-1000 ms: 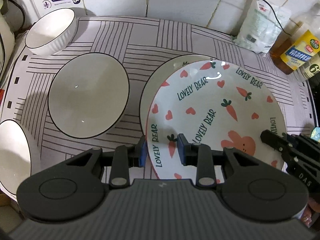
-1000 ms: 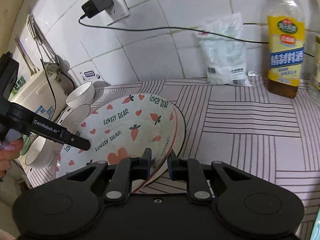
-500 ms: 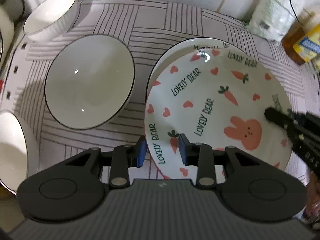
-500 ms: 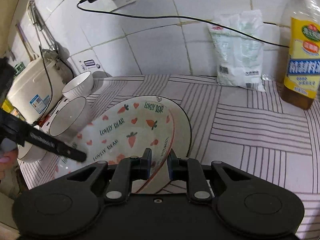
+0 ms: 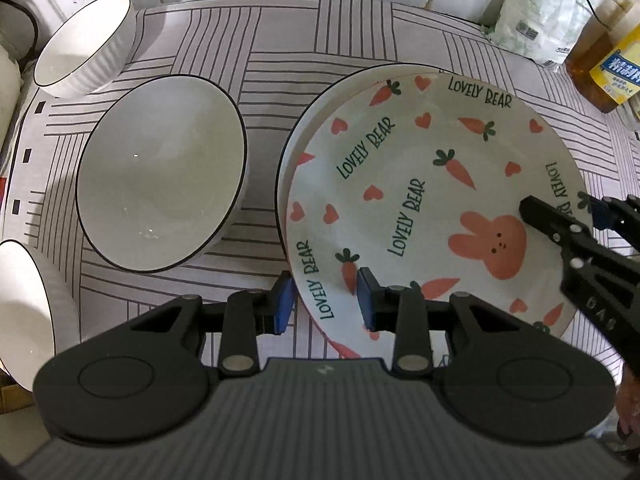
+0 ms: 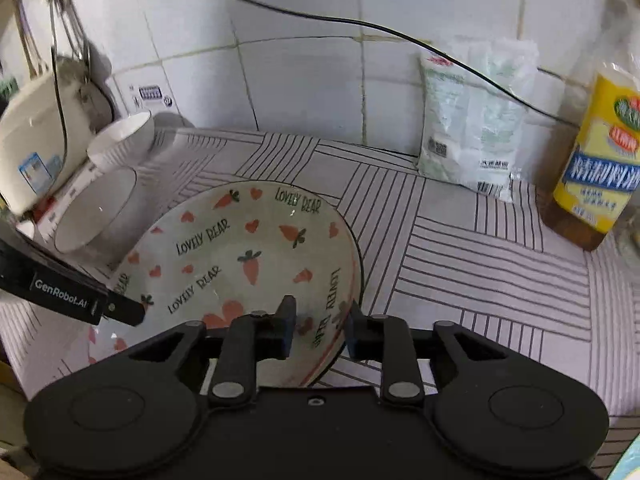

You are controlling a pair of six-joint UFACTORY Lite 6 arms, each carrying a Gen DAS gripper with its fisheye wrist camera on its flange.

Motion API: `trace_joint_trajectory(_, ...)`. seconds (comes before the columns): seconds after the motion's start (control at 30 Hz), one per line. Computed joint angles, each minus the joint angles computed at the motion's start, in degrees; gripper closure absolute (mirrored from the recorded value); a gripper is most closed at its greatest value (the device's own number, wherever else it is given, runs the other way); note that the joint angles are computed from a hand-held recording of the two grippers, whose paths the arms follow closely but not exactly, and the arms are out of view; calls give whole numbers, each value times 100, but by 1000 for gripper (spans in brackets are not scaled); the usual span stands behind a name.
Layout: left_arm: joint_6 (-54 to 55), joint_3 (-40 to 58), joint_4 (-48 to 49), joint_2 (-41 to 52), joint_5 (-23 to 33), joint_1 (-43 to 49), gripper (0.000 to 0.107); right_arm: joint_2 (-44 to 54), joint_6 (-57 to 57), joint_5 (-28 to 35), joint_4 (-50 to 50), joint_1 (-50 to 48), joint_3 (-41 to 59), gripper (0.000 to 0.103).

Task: Organize plates and bowls
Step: 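Carry the pink bunny plate with the left gripper onto the white plate, then open the left gripper and withdraw from the stacked plates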

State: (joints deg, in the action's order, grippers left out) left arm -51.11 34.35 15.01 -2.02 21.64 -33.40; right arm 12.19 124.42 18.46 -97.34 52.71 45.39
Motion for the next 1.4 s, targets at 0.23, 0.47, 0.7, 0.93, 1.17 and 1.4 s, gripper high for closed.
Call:
trace_joint_trajectory(0.23, -441, 41, 385, 63, 74, -126, 75, 669, -1821, 982, 1802, 507, 724, 62)
trace_joint_trajectory(0.47, -503, -25, 355, -55, 148, -211, 76, 814, -1230, 1363, 1539, 799, 669, 62)
trace_joint_trajectory(0.7, -775, -109, 353, -594, 628, -786, 70, -304, -344, 1627, 1733, 1244, -183, 55)
trace_joint_trajectory(0.93, -1345, 194, 679, -1051, 1464, -1684, 63, -1727, -920, 2392, 2554, 1975, -984, 42)
trace_joint_trajectory(1.17, -1635, 727, 795, -1048, 2126, -2567, 58, -2980, -1263, 3992, 3637, 3222, -1277, 33)
trace_joint_trajectory(1.4, -1721, 1322, 863, -797, 2498, -3222, 53, -3661, -1042, 5767, 4565, 4805, -1477, 29)
